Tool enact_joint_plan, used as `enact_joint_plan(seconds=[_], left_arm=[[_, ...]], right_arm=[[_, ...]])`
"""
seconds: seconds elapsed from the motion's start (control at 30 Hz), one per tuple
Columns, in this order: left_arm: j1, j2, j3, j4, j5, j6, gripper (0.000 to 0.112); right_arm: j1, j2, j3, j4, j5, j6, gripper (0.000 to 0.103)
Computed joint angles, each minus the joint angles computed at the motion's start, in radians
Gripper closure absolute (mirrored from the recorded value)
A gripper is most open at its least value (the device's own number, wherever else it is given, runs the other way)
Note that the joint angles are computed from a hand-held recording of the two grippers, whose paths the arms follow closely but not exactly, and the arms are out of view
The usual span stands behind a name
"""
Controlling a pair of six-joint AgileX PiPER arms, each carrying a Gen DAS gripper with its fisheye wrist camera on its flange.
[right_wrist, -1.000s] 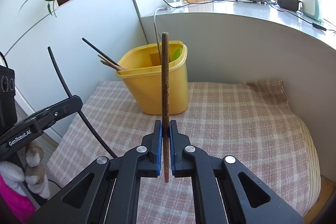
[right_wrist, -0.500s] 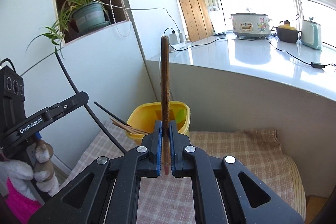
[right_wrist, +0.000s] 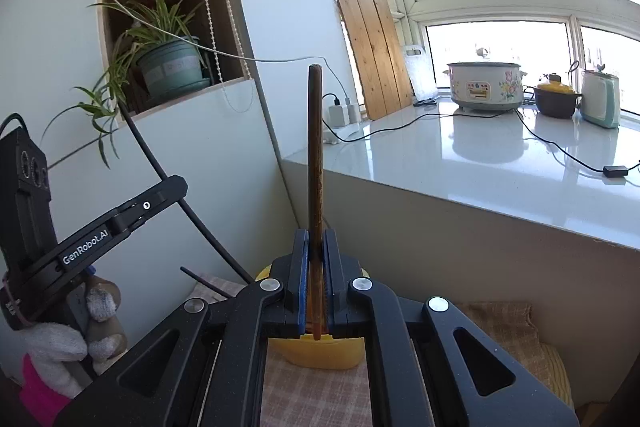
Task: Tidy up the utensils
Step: 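Lift both chopsticks upright and lower them into the yellow container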
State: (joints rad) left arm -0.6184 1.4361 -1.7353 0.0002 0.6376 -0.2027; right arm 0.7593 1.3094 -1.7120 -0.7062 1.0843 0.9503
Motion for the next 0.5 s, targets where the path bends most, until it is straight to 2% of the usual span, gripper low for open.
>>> enact_joint_plan(seconds=[0.17,0.37,0.5], left_arm=[[-0.024,0.047,-0.001,0.076,-0.019,-0.029,0.109],[-0.063,0.069,0.029,0.186,-0.029,-0.079,0.109],[-0.063,0.069,0.051,0.189,-0.033,-0.09,0.109]], right_arm=[[-0.077,0.025,0.007,0.077,-0.065,-0.032,0.098],[-0.102,0.045,0.03,0.098,-0.082,-0.051,0.098],[-0.109,0.054,0.049,0.106,-0.086,-0.049,0.098]])
